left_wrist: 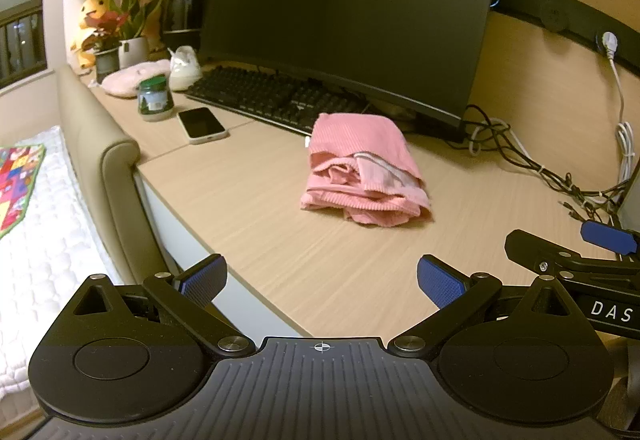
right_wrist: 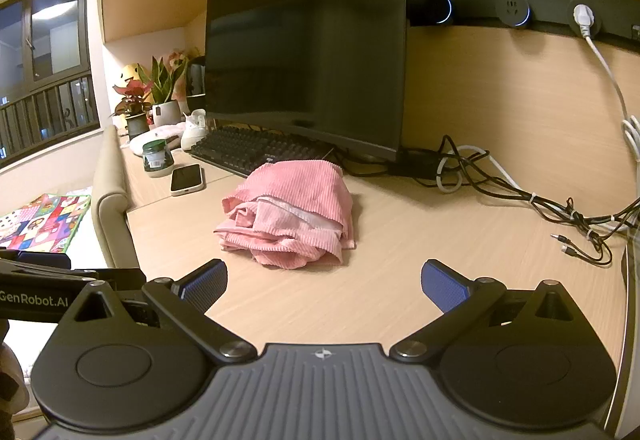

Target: Fold clothes

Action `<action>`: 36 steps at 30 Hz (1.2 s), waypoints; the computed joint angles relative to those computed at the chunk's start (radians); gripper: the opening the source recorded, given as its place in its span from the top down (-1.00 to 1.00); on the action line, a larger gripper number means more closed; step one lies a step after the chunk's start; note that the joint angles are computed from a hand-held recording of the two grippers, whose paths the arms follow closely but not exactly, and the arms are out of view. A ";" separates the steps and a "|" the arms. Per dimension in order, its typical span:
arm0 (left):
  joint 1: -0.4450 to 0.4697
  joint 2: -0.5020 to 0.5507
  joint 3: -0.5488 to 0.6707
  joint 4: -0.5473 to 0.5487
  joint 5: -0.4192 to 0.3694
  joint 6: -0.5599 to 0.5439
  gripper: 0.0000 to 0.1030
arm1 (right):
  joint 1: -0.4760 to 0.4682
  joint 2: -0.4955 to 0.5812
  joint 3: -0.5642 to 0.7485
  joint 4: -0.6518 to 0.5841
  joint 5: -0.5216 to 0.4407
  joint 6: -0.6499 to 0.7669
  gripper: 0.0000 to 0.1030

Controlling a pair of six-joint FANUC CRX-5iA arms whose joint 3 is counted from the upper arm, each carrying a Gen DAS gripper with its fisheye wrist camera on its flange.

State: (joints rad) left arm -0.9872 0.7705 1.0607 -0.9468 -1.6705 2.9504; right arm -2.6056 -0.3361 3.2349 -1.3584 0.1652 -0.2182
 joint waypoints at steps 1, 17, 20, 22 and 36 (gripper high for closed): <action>0.000 0.000 0.000 0.000 0.000 0.000 -1.00 | 0.000 0.000 0.000 0.000 0.001 0.000 -1.00; 0.002 -0.009 -0.015 0.005 0.013 0.012 -1.00 | -0.015 -0.002 -0.008 0.065 0.013 -0.061 -1.00; 0.004 -0.012 -0.019 0.007 0.019 0.015 -1.00 | -0.024 -0.005 -0.021 0.125 0.019 -0.110 -1.00; 0.006 -0.013 -0.023 0.010 0.023 0.017 -1.00 | -0.030 -0.007 -0.031 0.176 0.020 -0.147 -1.00; 0.048 -0.087 -0.172 0.099 0.151 0.104 -1.00 | -0.090 -0.039 -0.143 0.585 0.127 -0.523 -1.00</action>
State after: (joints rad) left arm -0.9390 0.6830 0.8889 -0.8479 -1.5191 3.0549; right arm -2.6958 -0.3751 3.0919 -0.7733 0.2921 -0.7414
